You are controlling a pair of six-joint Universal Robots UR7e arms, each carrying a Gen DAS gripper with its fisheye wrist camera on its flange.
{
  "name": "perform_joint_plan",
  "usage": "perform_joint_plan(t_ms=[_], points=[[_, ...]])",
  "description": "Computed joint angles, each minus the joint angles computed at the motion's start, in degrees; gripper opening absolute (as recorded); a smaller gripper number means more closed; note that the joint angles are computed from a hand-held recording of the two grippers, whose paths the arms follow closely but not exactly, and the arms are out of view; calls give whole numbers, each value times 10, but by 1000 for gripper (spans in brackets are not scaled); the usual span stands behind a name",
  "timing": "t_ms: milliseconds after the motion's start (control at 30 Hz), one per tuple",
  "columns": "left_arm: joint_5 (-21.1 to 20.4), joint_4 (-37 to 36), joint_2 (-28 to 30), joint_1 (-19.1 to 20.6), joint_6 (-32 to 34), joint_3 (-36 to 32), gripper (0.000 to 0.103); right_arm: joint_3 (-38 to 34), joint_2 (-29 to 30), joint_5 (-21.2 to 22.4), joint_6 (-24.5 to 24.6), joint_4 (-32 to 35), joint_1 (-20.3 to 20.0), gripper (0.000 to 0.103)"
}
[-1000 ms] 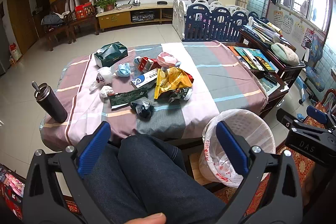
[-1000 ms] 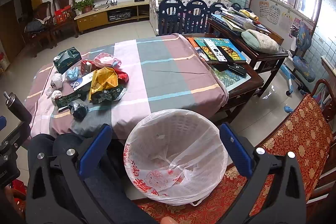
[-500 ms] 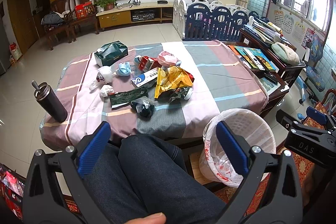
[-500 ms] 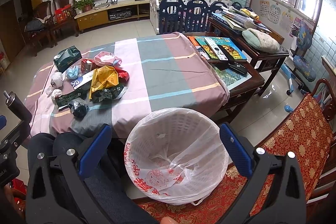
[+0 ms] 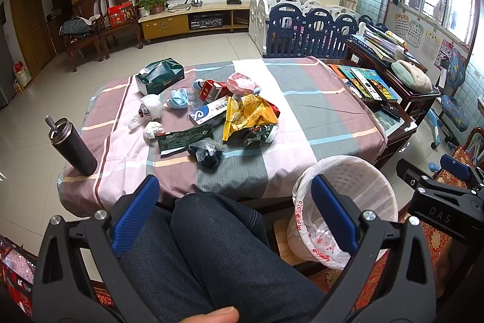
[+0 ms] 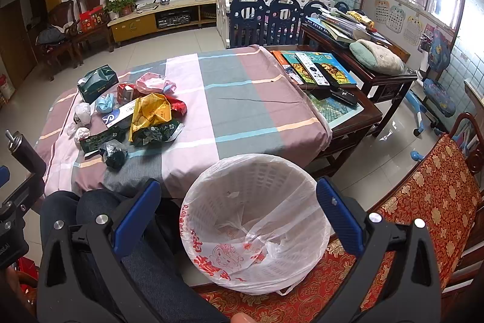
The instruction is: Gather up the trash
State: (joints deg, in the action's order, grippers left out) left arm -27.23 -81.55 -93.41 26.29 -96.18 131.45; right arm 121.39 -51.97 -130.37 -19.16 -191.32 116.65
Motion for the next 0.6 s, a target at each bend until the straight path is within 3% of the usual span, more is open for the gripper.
perform_joint_plan(t_ms=[600], points=[[0, -1, 1, 1, 1, -1, 100, 1, 4, -2, -3, -6, 1, 101]])
